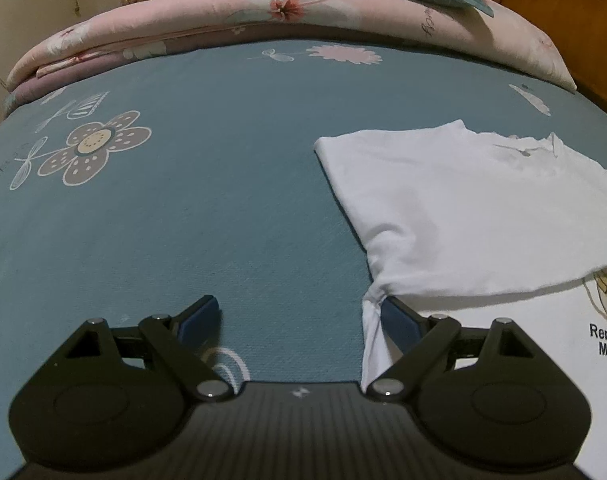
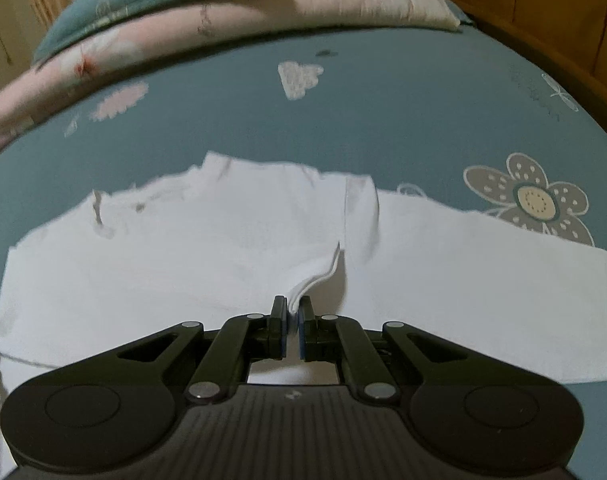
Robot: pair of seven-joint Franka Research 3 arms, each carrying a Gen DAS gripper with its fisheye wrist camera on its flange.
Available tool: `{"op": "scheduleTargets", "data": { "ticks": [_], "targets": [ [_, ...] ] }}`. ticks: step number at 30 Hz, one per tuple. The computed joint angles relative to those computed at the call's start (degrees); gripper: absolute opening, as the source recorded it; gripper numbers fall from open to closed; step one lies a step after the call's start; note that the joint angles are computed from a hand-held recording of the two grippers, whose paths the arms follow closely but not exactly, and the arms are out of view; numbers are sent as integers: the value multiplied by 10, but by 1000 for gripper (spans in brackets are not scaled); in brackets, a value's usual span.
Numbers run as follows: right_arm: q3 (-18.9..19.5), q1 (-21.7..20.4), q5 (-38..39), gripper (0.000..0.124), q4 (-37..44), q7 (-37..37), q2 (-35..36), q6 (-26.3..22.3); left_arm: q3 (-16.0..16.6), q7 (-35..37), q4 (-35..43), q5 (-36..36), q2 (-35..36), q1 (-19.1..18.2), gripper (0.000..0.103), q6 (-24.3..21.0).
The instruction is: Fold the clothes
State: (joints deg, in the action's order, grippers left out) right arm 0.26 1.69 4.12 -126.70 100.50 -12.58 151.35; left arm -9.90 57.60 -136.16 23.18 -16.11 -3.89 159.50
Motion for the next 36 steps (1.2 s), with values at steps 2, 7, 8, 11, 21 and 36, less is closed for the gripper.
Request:
{"op": "scheduleTargets", "data": {
  "ticks": [2,7,8,11,21,36],
  "targets": [
    [-4,1,11,6,-4,-4,-1,22,2,4,-1,-4,0,-2,88,1],
    [-4,-6,7,14,7,-5,8,-25,7,21,0,-17,-2,-10,88,-8],
    [-2,-9,-4,15,14,3,13,-49,11,31,0,-28,-4,-15,88,-11],
    [-4,-12,-20,18,6,18,10,-52,31,78,-3,-77,-16,-38,88,-22],
    [-4,14,3,36,48,-47,21,-25,97,261,-13,-289,-87,-130,93,-47],
    [-5,57,137,41,121,-240,110,-4,71,311,-13,-387,-34,-161,94,-19]
  ]
}}
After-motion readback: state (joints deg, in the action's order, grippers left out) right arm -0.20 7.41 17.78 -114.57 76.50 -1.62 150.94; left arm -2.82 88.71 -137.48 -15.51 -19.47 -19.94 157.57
